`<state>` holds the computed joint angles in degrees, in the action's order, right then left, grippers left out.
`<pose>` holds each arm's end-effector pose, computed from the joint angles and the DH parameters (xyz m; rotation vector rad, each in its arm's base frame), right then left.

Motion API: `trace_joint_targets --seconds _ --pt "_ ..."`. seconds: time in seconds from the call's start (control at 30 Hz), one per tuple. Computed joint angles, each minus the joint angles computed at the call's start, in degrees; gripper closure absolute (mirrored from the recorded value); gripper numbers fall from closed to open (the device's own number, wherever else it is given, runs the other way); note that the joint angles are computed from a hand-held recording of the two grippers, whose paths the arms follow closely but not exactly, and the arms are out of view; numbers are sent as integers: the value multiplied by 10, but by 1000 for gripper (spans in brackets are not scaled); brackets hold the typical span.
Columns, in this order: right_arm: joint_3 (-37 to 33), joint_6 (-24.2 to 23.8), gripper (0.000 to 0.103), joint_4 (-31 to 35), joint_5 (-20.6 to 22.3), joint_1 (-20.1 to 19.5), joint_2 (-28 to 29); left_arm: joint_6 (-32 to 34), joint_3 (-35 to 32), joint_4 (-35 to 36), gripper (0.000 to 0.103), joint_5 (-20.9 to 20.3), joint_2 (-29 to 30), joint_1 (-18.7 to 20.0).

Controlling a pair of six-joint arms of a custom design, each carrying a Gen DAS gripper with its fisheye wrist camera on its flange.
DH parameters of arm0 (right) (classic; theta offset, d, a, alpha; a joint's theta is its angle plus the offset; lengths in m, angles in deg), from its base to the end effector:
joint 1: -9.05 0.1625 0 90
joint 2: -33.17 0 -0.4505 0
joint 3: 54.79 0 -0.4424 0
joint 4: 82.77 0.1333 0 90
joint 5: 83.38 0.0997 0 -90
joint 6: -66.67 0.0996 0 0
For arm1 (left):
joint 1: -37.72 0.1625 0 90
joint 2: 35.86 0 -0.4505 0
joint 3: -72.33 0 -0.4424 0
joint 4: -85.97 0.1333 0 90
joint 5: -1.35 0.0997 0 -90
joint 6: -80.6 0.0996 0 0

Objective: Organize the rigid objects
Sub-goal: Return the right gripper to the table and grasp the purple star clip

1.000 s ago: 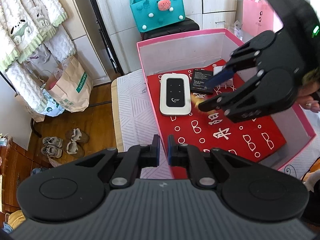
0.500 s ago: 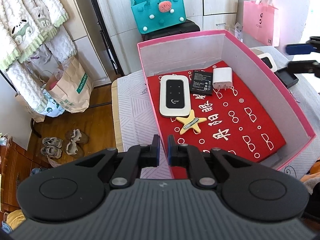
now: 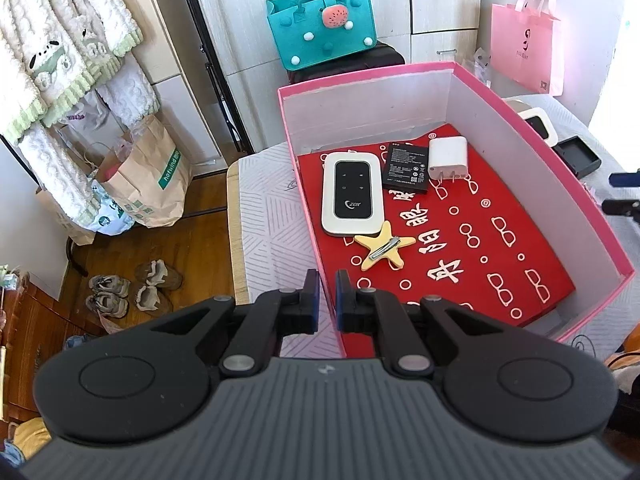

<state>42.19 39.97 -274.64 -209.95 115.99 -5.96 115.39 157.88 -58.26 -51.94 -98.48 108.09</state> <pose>0.2783 -0.6597 0.0840 0.5731 -2.2627 0.8668 -0.0674 -0.7630 0.3737 0.8935 2.2228 -0.5580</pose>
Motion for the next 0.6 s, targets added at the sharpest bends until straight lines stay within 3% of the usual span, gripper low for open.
trace_joint_targets --seconds 0.23,0.33,0.43,0.6 --pt "-13 51 42 11 -16 -16 20 6 3 -5 96 9 1 -3" --pt "-24 31 38 -11 -23 -14 37 4 2 -10 96 8 3 -3" --pt "-22 28 51 -19 -15 -13 38 3 2 -10 96 7 3 -3" --pt "-22 19 52 -22 -22 -8 41 3 2 -10 96 5 4 -2"
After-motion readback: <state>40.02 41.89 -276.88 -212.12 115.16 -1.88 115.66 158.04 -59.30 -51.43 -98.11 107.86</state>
